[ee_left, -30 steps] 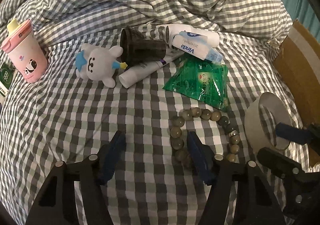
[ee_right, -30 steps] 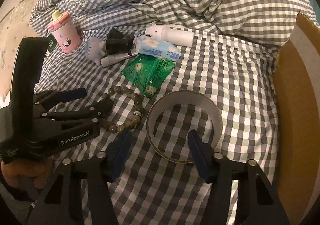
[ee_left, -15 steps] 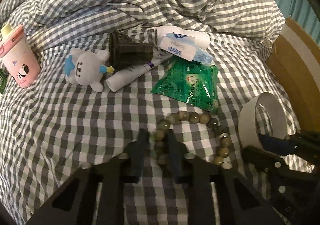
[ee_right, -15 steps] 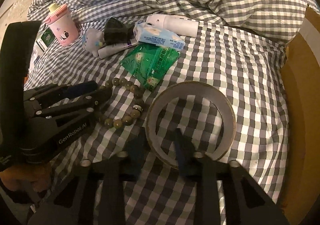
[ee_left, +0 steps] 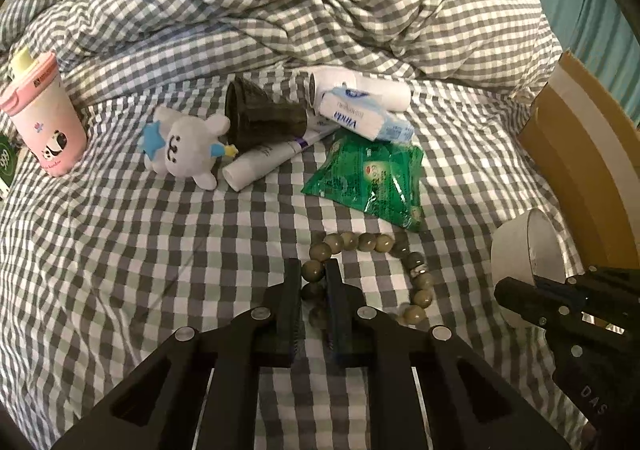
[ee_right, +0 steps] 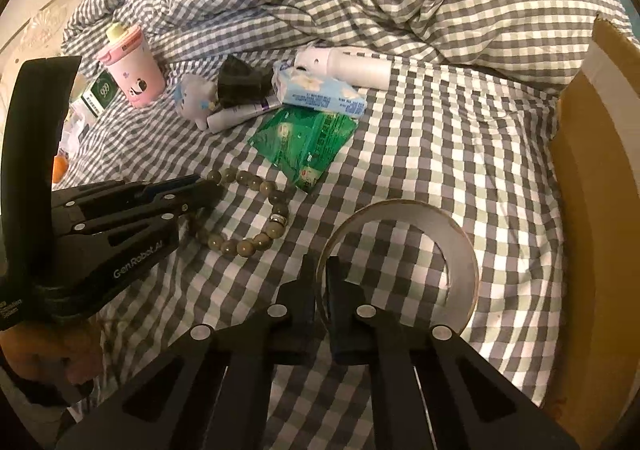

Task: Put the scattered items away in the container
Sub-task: 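Lower the left tool onto the bead bracelet while the right tool approaches the tape roll, then grasp the bead bracelet with the left tool while the right tool grips the tape roll rim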

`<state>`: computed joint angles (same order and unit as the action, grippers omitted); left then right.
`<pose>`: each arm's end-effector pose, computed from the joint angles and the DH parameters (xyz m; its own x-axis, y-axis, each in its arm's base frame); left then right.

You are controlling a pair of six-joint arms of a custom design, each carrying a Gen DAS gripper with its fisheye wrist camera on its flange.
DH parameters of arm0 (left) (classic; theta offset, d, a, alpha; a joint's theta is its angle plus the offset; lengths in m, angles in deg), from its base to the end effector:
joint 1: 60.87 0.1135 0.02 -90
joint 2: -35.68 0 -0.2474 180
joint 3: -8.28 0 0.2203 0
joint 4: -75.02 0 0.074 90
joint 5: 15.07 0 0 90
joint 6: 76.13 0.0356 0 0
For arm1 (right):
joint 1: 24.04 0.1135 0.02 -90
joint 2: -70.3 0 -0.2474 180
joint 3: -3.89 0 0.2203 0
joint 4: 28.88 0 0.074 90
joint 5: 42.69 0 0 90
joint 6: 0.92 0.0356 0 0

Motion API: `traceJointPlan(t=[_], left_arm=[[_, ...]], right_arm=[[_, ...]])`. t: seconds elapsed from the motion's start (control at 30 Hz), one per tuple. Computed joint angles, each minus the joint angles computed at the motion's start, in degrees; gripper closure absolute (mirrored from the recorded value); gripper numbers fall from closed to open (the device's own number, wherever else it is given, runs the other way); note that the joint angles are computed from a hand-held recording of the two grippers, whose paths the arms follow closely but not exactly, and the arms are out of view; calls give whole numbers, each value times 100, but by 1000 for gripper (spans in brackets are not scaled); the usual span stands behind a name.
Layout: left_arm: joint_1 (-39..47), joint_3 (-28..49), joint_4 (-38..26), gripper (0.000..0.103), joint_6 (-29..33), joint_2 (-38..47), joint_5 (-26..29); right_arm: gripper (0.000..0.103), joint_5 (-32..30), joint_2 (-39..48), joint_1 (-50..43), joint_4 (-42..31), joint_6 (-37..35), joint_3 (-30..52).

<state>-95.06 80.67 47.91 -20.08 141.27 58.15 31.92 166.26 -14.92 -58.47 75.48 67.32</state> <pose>0.2741 -0.1738 0.1373 -0.8305 -0.0822 -0.5509 -0.0531 0.9962 -0.0686 0.2770 0.0540 0.1453 -0.7835 -0.3554 -0.5097 -0.4729 0.8732 0.1180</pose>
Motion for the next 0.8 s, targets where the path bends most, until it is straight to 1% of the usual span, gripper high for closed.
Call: traceJointPlan(t=[0.2,0.43,0.8], left_arm=[[-161,35,-305,92,-79,-356,-214],[-363,21,-669,92,-212,-827,-456],[-855,86,-1563,92,-630,-1742,-1058]], right_arm=[[99,-90,-384,-142,-191,-46,-121],[99,-192,-1026,-270,-512,-58,-249],[99,-339,-2210,-305,-1161,-17,-367]])
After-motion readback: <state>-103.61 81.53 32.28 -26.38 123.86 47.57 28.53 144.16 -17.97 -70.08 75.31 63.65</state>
